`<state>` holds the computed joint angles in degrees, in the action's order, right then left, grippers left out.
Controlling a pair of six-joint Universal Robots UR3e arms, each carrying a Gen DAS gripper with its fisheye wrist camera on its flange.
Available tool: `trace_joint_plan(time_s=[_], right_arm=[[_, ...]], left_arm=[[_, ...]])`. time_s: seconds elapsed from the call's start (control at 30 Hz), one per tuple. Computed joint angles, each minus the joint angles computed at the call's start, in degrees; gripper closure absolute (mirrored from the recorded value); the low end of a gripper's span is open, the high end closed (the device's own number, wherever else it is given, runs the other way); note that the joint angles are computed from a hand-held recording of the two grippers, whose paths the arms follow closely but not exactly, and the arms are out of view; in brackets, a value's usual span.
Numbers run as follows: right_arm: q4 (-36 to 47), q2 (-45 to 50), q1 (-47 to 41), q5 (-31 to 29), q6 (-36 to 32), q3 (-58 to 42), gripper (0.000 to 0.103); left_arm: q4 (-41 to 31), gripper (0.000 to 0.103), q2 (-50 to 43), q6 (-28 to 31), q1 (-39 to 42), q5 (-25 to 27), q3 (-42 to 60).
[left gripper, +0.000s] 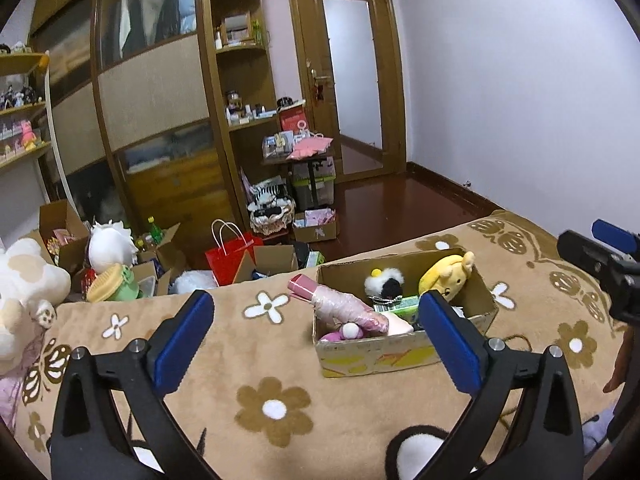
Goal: Organize soft objects
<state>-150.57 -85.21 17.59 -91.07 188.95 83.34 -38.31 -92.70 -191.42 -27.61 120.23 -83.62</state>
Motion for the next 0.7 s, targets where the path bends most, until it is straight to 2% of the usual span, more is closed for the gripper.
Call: trace_joint_plan(time_s=[0.3,0.7], right_arm=[[0.2,-6.8,1.2,-2.4,0.9,5.9,0.0],[-4.9,-10.6,1.7,-4.4,1.9,13.8,0.0]], left_arm=[[2.3,0.001,1.9,0.7,-5.9,7.4,-2.8],[6.9,0.001,5.2,0.1,-5.6,6.0,-8.4]])
